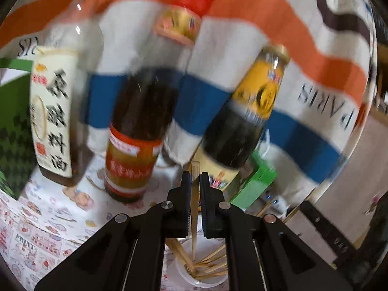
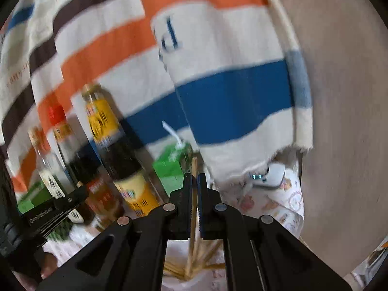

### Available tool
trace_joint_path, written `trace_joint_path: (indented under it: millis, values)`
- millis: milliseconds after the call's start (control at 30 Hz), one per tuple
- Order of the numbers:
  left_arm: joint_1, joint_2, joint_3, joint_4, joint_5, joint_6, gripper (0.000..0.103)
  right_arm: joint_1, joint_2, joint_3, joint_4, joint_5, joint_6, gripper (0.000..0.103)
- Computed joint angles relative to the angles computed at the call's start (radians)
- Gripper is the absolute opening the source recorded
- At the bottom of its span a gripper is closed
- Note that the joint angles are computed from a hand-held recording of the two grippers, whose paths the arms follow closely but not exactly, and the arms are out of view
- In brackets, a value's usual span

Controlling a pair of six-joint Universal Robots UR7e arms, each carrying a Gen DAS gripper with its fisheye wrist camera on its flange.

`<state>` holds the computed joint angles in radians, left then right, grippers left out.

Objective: Organize utensils
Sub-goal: 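Carry both held chopsticks to the plastic cup and lower them in, then open both tools to release the chopsticks into the cup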

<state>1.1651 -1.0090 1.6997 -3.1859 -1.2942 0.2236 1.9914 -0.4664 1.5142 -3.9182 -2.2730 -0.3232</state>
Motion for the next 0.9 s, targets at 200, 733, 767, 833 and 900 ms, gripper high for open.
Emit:
trace_joint_path:
  millis: [200, 733, 767, 833, 900]
  values:
    - [0.018, 0.043, -0.072, 0.187, -0.063, 0.018, 0.006, -0.008, -0.005, 0.008, 0.040, -0.009, 0.025, 0.005]
    - [-0.023, 0.006, -0.006, 0.122, 0.070, 0.158, 0.027, -0.024, -0.040, 0.066, -0.002, 0.061, 0.128, 0.024]
    - [-0.023, 0.005, -0.018, 0.118, 0.067, 0.163, 0.031, -0.020, -0.044, 0.068, -0.002, 0.065, 0.119, 0.030]
    - [-0.027, -0.018, 0.002, 0.075, 0.063, 0.182, 0.037, -0.007, -0.041, 0.065, -0.011, 0.060, 0.076, 0.030]
    - [-0.036, -0.034, 0.025, 0.015, 0.090, 0.218, 0.045, 0.005, -0.036, 0.059, -0.022, 0.059, 0.043, 0.030]
